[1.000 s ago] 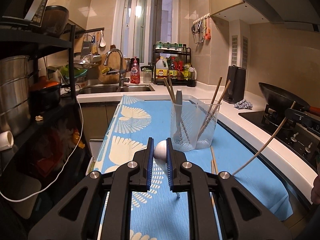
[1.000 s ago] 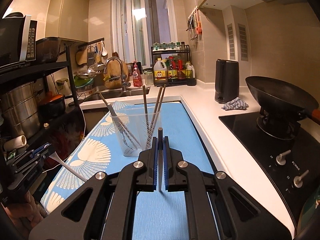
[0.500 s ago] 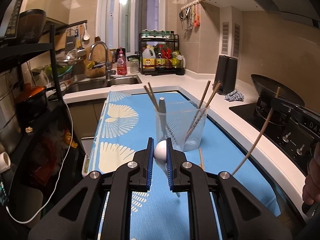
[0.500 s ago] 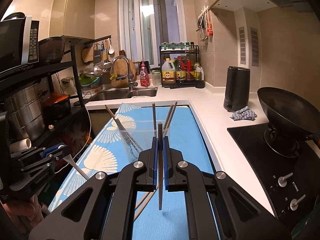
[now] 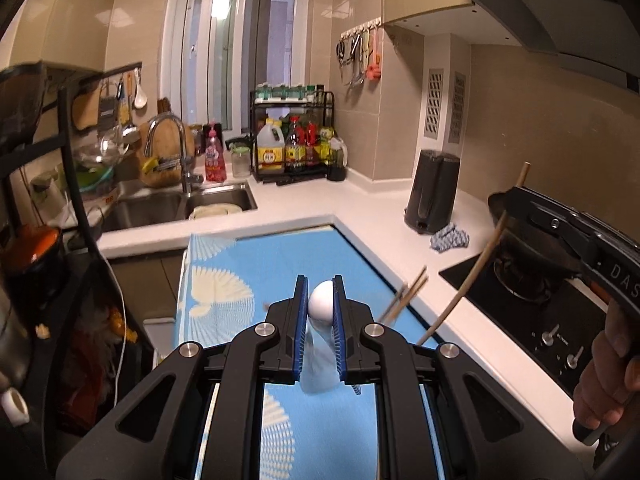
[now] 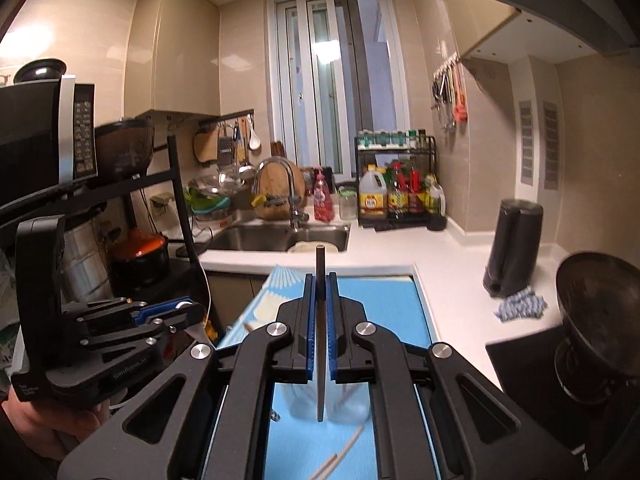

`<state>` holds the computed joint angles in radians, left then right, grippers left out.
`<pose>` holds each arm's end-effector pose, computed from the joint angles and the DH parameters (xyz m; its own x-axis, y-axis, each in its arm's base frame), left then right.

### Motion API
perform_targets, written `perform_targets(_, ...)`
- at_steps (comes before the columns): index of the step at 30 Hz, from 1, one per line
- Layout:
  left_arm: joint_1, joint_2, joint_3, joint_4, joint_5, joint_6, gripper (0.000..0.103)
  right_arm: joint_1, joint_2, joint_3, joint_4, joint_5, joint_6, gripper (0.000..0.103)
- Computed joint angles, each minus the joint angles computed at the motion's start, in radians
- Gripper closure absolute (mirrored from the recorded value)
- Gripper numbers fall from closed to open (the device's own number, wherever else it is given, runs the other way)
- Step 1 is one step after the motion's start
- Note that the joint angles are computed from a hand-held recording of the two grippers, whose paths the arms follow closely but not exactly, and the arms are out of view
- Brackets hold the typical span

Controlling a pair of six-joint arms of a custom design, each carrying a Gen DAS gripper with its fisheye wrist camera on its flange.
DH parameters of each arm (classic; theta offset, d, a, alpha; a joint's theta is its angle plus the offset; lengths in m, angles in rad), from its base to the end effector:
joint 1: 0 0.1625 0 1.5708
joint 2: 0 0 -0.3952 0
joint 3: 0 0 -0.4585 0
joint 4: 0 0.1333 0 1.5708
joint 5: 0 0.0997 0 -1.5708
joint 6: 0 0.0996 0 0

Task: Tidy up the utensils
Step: 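Carry the spoon over the container with left tool while right tool carries its chopstick, then release the spoon into the container with left tool while right tool releases its chopstick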

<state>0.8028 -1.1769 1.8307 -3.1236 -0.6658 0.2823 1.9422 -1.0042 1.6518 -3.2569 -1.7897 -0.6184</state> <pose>-0.2825 -0.5972 0.2883 -0.7170 0.1116 -0.6881 0.6581 0.4338 -0.6154 0.3625 -0.6231 0.2559 -0.6897 -0.4207 0.5893 -0.7168 0.2810 -0.6382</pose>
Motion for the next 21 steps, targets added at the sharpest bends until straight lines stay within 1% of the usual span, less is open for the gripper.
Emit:
perform_targets(5, 0.031, 0.075, -0.121, -0.028, -0.020, 0.057, 0.091, 0.004, 0.096, -0.133, -0.025, 0.027, -0.015, 0.098)
perform_targets(10, 0.085, 0.156, -0.214, -0.023, -0.036, 0.082, 0.091, -0.023, 0.188, -0.234, -0.010, 0.015, -0.003, 0.098)
perform_targets(12, 0.108, 0.189, -0.243, 0.001, -0.042, 0.084, 0.091, -0.035, 0.222, -0.263, -0.001, 0.002, -0.006, 0.098)
perform_targets(17, 0.148, 0.245, -0.278, 0.059, -0.055, 0.088, 0.091, -0.066, 0.275, -0.302, 0.048, -0.024, 0.002, 0.098)
perform_targets(21, 0.165, 0.257, -0.257, 0.074, -0.063, 0.089, 0.091, -0.086, 0.286, -0.300, 0.090, -0.047, 0.009, 0.098)
